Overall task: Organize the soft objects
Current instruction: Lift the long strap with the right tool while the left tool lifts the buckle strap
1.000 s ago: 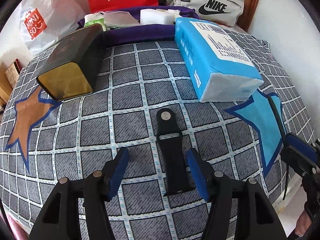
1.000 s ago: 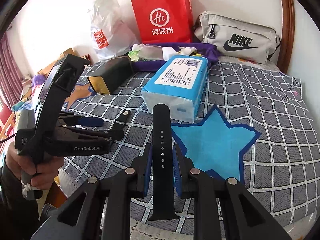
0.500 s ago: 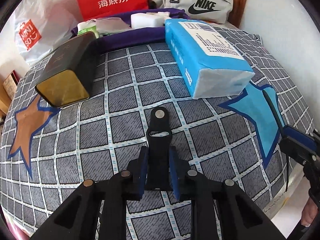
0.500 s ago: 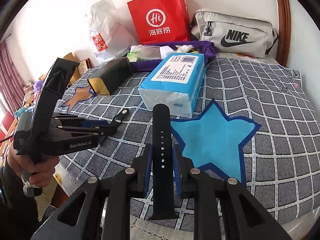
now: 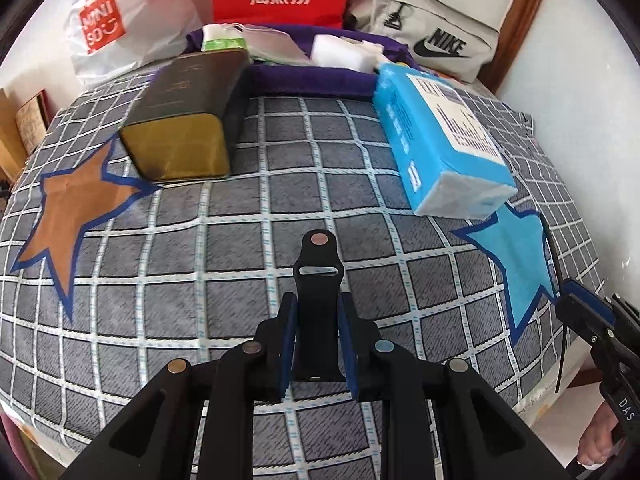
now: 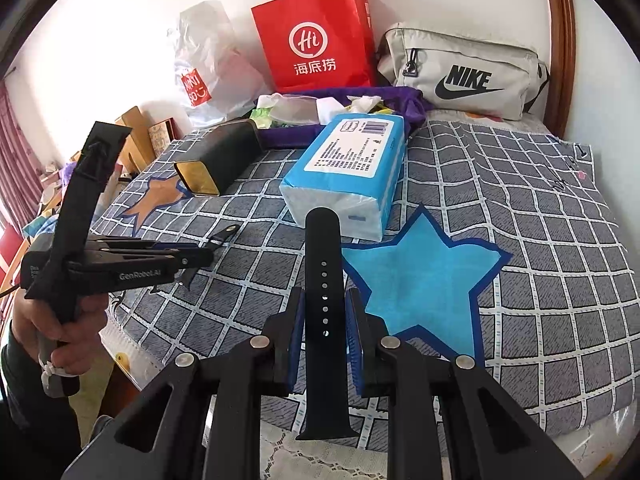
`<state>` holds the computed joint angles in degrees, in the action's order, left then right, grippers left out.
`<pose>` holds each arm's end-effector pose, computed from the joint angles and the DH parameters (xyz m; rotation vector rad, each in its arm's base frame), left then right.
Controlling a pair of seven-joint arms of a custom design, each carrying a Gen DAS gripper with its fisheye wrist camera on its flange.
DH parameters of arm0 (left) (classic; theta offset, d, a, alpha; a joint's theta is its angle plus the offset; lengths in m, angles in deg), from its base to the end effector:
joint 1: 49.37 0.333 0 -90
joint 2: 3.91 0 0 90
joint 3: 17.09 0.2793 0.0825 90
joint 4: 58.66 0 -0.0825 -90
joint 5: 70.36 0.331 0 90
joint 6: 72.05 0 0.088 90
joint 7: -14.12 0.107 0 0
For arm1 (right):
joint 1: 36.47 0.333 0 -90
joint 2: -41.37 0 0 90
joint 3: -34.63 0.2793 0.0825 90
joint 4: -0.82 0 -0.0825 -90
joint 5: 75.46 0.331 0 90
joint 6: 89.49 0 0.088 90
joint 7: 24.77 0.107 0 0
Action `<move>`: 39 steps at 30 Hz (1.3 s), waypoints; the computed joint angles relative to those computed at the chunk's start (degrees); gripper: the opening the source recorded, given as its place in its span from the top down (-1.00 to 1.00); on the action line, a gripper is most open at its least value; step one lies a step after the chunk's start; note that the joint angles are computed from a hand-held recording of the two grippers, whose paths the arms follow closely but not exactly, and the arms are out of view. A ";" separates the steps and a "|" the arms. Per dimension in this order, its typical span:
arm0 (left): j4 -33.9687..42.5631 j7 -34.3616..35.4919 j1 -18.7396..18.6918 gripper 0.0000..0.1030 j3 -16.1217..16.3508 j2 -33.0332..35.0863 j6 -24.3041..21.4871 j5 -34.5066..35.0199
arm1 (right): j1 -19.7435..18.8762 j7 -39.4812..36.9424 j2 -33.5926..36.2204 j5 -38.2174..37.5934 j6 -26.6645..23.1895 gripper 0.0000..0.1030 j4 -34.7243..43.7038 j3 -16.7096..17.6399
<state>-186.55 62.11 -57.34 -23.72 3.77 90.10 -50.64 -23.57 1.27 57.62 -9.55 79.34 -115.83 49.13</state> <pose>0.5128 -0.1503 0.3625 -2.1481 1.7927 -0.5623 0.5304 0.1998 0.3503 -2.0254 1.2230 -0.2269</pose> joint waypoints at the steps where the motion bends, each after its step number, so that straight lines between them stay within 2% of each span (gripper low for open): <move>1: -0.87 -0.38 0.15 0.61 0.16 -0.90 0.30 -0.10 | 0.19 0.66 -0.03 -0.54 -0.19 0.61 0.13 -0.12; 7: -4.24 -1.26 2.17 0.61 0.39 -4.77 1.99 -1.15 | 1.56 5.47 -0.37 -5.71 0.48 0.61 0.26 -0.65; 22: -7.15 -2.47 6.81 0.61 -0.30 -10.51 3.91 -2.31 | 1.84 16.28 0.29 -17.17 -0.07 0.61 3.51 -0.18; 29: -5.98 -2.28 8.45 0.61 -0.51 -11.35 3.68 -2.51 | 1.41 20.49 1.25 -22.09 -0.59 0.61 6.44 0.18; 39: 0.04 -0.18 9.06 0.61 0.14 -8.62 1.94 -3.44 | 1.18 28.07 6.29 -30.90 -2.77 0.61 15.57 -0.58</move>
